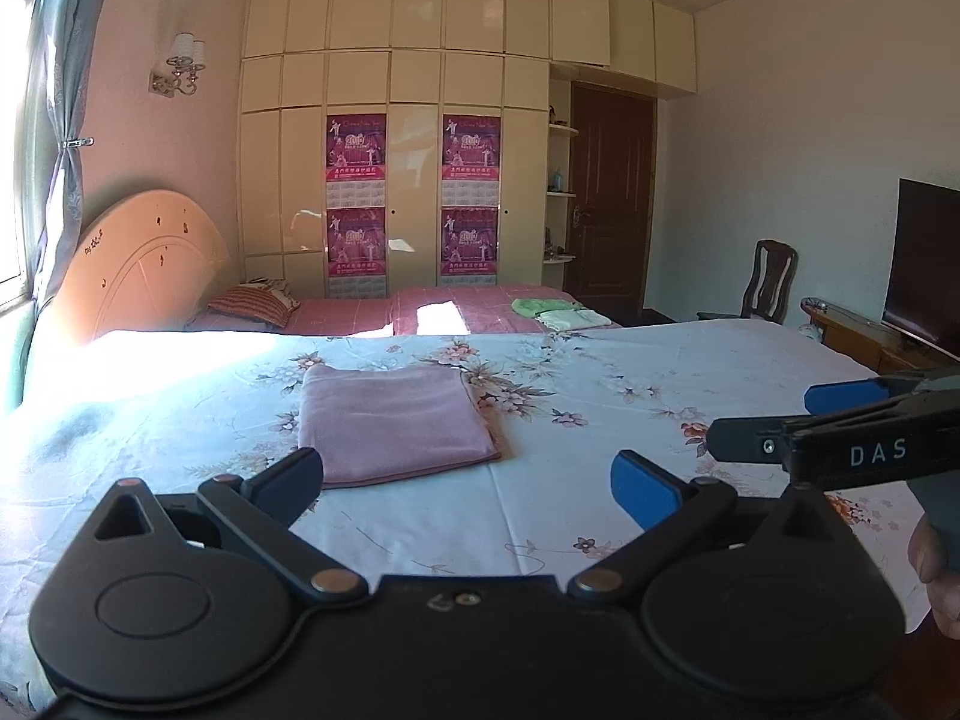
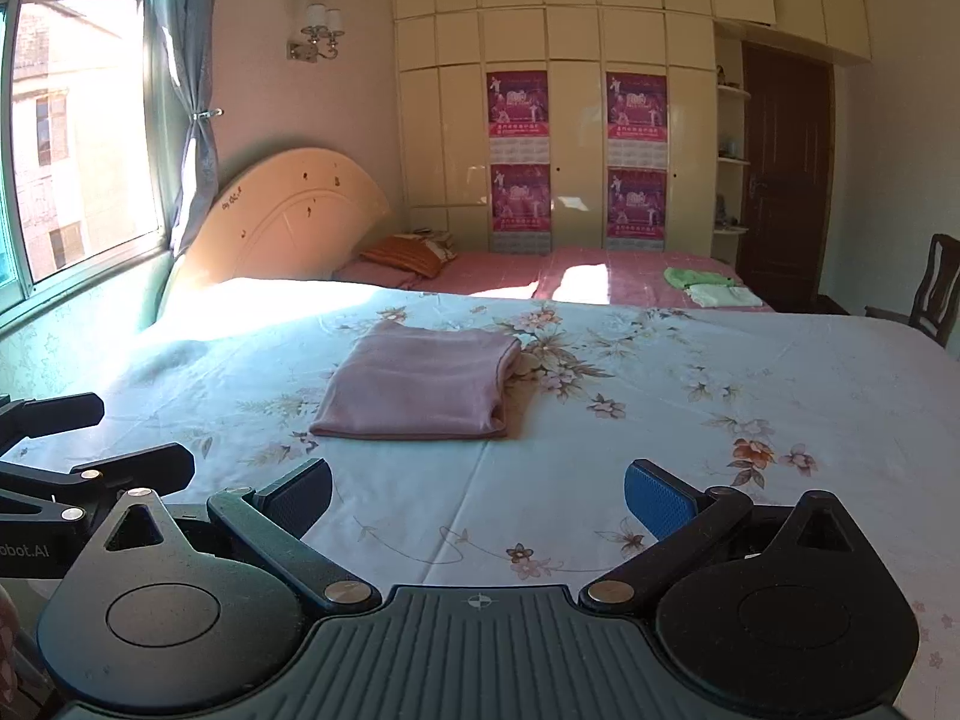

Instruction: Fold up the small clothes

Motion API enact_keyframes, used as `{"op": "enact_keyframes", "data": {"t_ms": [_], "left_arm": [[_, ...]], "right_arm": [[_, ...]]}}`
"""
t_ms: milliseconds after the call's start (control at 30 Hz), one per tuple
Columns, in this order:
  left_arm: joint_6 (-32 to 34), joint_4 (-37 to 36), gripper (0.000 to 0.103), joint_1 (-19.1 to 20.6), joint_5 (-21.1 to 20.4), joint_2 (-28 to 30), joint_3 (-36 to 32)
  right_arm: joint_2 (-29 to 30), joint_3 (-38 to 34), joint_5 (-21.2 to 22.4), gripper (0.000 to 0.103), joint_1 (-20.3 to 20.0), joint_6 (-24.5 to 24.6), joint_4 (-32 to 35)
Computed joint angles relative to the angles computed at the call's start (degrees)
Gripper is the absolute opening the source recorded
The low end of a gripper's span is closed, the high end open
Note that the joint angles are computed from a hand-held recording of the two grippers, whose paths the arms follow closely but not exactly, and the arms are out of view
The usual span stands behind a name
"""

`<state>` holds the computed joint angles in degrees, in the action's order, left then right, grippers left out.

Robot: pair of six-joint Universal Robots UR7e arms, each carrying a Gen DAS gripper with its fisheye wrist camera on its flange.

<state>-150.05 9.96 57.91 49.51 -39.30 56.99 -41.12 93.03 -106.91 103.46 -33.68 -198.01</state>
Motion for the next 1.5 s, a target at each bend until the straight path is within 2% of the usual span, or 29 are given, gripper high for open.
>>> {"op": "enact_keyframes", "data": {"t_ms": [433,900,1500], "left_arm": [[0.94,-0.87,0.102,-0.1,0.6,-0.29,1.05],[0.5,-2.12,0.102,0.08,0.41,-1.52,3.14],[0.35,-1.94,0.102,0.2,0.11,-1.4,2.66]], "right_arm": [[-0.58,1.72,-0.28,0.102,0.47,-0.34,-2.27],[-0.39,1.36,-0.27,0.102,0.6,-1.21,-1.52],[-0.24,0.69,-0.34,0.102,0.23,-1.12,-1.21]]}}
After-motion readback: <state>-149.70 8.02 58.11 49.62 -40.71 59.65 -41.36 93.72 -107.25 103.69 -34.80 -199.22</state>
